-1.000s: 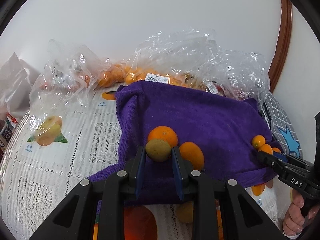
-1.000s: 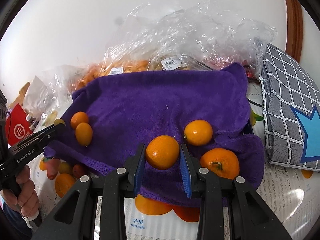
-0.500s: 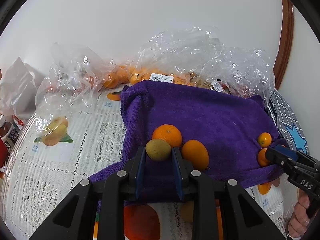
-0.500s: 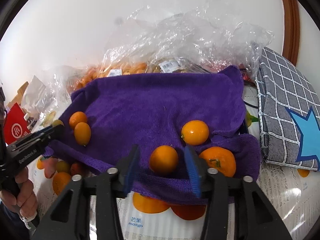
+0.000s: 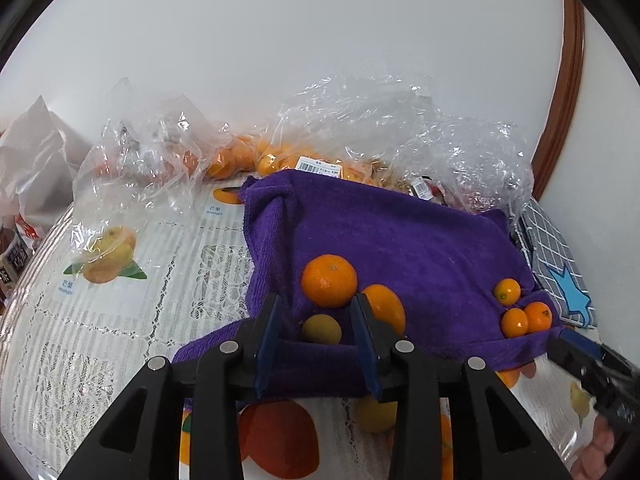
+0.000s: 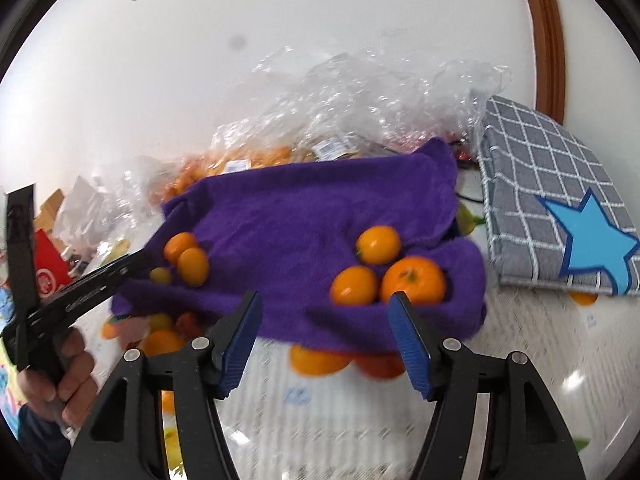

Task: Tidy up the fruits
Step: 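Grasp a stemmed orange with the right tool while the left tool grasps a yellow-green fruit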

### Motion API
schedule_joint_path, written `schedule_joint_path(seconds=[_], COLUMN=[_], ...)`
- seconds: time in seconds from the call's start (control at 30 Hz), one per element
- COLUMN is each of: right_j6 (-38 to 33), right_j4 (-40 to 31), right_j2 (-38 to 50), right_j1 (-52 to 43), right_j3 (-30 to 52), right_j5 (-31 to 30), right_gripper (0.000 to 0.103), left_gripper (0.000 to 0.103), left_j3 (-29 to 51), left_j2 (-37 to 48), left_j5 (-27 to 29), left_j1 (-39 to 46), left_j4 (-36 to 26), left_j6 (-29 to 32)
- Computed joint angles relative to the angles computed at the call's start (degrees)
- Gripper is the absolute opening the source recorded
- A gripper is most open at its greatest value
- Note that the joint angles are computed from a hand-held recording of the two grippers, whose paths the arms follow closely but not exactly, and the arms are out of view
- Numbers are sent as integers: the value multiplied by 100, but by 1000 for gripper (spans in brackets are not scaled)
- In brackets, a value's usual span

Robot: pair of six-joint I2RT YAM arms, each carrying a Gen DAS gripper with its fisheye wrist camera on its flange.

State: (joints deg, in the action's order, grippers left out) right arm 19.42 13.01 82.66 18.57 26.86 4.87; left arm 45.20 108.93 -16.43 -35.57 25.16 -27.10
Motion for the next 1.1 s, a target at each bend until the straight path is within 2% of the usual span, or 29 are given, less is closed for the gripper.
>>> schedule_joint_path(seconds=[0.07, 0.13, 0.17, 0.37, 0.53, 0.7, 0.8, 0.83, 0.97, 1.1], right_j6=[115, 232, 267, 432, 460, 545, 547, 517, 476, 200], right_j4=[-46, -81, -122, -109, -45, -278, -391, -319, -207, -231], right_j2=[-184, -252, -216, 31, 479, 1006, 1229, 1224, 880, 220], right_j1=[233, 571, 724, 1494, 1989, 2111, 2157, 2141, 2052, 1624], right_j3=[-122, -185, -163, -145, 35, 381, 543, 503, 188, -267], right_j5=[-50, 49, 104, -55, 68, 308, 466, 421, 502, 609], right_gripper=[63, 50, 48, 48, 48, 48, 37, 37, 37, 34], left_gripper=[35, 39, 41, 46, 47, 47, 47, 47, 47, 47], left_j3=[-111, -245, -338, -1060, -1454, -1661, -1605, -1592, -1655, -1553], left_j2=[-70, -166, -224, -723, -993, -1093, -1044, -1036, -1044, -978], left_j5=[-46, -168, -229, -420, -259, -199, -211, -212, -1, 197], left_j1=[-32, -83, -99, -58, 182, 240, 176, 147, 51, -112], left_j4=[61, 122, 181, 461, 424, 535, 504, 506, 702, 635], left_j6=[42, 75, 88, 57, -124, -109, -13, 29, 258, 494])
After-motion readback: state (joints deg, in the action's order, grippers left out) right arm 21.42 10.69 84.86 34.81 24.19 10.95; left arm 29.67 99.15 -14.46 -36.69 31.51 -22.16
